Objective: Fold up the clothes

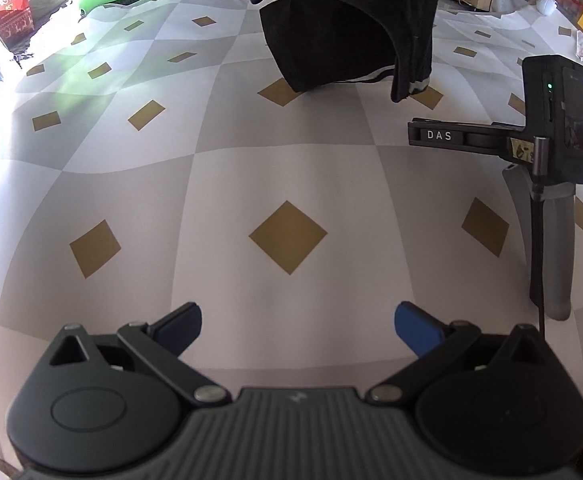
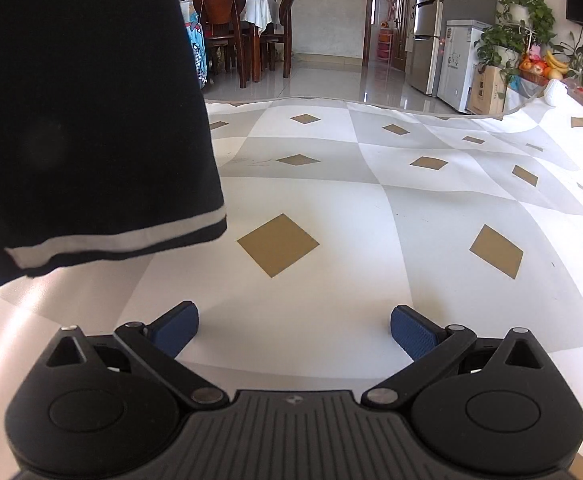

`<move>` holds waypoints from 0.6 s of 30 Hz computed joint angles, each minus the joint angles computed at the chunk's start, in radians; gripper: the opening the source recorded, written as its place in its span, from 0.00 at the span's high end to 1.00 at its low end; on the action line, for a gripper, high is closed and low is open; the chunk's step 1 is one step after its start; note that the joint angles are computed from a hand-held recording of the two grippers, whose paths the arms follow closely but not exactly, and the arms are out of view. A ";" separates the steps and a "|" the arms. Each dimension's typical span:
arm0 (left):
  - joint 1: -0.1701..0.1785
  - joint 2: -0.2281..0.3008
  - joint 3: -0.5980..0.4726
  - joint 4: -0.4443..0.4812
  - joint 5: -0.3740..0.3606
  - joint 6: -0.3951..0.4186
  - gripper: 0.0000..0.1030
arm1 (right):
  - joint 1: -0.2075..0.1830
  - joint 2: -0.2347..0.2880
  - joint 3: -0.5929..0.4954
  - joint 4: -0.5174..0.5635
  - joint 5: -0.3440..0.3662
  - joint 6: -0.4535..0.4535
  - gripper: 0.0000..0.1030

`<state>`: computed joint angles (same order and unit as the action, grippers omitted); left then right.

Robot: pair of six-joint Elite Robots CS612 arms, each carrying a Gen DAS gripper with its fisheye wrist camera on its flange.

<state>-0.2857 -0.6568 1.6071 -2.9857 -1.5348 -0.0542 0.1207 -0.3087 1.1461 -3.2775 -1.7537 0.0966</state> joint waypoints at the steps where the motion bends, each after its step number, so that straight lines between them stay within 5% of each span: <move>1: 0.001 0.000 -0.001 0.001 -0.003 -0.002 0.00 | 0.000 0.000 0.000 0.000 0.000 0.000 0.00; 18: 0.006 0.001 -0.004 0.017 -0.022 -0.021 0.00 | 0.000 0.001 -0.001 0.000 0.000 0.000 0.00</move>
<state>-0.2793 -0.6563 1.6029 -2.9682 -1.5566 -0.0752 0.1205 -0.3079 1.1449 -3.2771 -1.7536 0.0965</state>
